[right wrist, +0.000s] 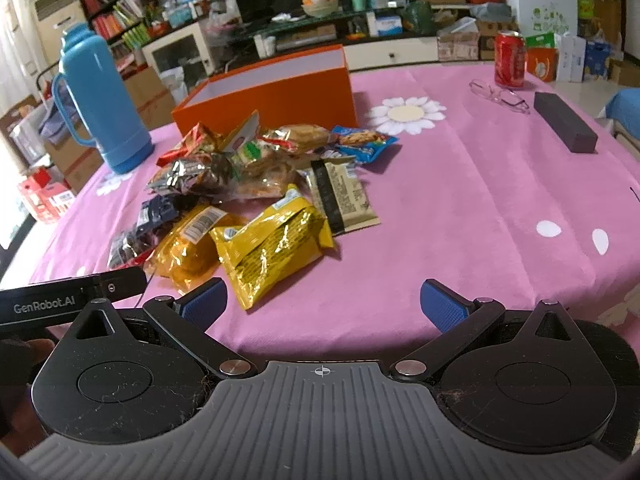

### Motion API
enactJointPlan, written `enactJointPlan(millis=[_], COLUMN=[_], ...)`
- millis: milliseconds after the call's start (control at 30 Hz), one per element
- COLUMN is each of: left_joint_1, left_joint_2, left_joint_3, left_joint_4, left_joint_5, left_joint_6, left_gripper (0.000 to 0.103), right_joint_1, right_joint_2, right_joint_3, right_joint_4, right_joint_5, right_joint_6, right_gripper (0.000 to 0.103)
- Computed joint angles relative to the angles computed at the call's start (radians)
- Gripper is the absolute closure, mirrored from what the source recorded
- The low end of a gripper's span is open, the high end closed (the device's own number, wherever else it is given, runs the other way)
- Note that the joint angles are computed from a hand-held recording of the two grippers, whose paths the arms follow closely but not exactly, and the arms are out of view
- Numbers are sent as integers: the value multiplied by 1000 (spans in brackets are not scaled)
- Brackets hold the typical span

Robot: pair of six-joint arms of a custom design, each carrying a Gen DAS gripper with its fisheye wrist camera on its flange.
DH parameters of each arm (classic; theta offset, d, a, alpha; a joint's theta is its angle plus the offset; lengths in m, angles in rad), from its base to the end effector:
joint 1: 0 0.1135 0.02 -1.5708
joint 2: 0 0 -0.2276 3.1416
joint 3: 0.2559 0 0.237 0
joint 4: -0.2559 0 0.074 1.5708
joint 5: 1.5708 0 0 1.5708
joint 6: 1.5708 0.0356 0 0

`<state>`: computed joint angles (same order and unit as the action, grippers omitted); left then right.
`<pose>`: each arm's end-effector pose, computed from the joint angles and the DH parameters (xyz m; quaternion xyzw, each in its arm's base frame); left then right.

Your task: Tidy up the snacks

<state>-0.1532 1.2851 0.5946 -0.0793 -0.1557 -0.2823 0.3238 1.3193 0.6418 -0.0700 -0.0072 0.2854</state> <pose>0.2471 -0.0326 0.1561 -0.0895 0.9142 -0.0140 0.3950 0.2464 0.0830 0.1624 -0.0190 0.9163 0.1231 0.3807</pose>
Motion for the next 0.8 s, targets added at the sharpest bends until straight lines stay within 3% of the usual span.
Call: enactJointPlan(millis=[467, 667, 800], left_joint_1=[-27, 50, 174], left_joint_2=[-32, 59, 51], left_joint_3=[-18, 27, 25], left_joint_4=[-11, -22, -19], left_joint_5=[-16, 51, 183], left_joint_6=[-6, 57, 146], left_gripper=[1, 1, 0], right_joint_1=[-21, -34, -54], right_joint_2=[-74, -18, 109], right_joint_3=[-38, -14, 80], right_joint_4=[-9, 1, -15], right_joint_5=[2, 10, -16], right_joint_6=[-6, -8, -27], right_gripper=[0, 0, 0])
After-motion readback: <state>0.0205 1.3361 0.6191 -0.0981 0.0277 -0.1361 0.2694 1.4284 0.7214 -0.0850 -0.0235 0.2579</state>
